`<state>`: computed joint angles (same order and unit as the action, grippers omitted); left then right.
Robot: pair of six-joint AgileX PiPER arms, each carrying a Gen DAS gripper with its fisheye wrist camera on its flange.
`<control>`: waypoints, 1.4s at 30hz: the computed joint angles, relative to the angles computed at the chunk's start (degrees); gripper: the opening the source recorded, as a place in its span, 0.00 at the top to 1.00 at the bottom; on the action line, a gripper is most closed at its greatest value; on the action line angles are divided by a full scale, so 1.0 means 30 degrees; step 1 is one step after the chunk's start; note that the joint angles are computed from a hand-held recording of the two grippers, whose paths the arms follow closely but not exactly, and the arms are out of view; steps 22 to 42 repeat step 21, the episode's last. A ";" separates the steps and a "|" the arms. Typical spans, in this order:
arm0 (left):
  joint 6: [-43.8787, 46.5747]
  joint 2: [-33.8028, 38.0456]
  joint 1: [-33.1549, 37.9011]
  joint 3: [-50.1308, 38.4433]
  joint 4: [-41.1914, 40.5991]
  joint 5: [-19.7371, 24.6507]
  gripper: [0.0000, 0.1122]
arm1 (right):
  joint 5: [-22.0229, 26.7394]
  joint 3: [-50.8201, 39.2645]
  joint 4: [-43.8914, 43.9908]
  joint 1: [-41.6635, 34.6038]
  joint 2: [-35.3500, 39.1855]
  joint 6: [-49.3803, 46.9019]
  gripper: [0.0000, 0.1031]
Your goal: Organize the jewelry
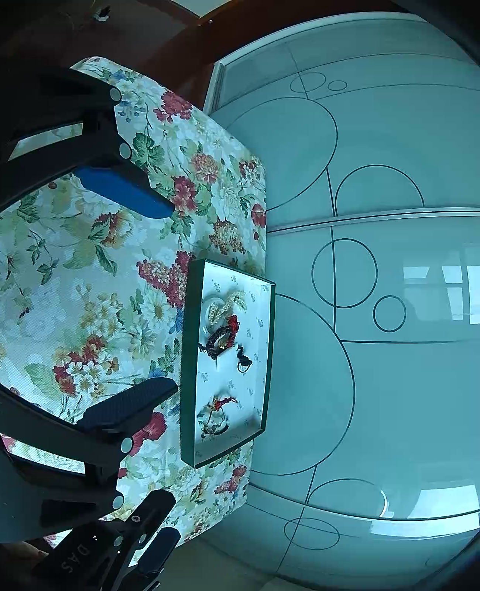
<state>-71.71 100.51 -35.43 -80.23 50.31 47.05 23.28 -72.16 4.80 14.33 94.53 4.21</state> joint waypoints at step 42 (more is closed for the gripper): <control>0.0080 0.0778 0.1006 0.0279 -0.0917 -0.0300 0.21 | -0.0504 0.0667 -0.0033 -0.0818 0.0210 -0.0289 0.25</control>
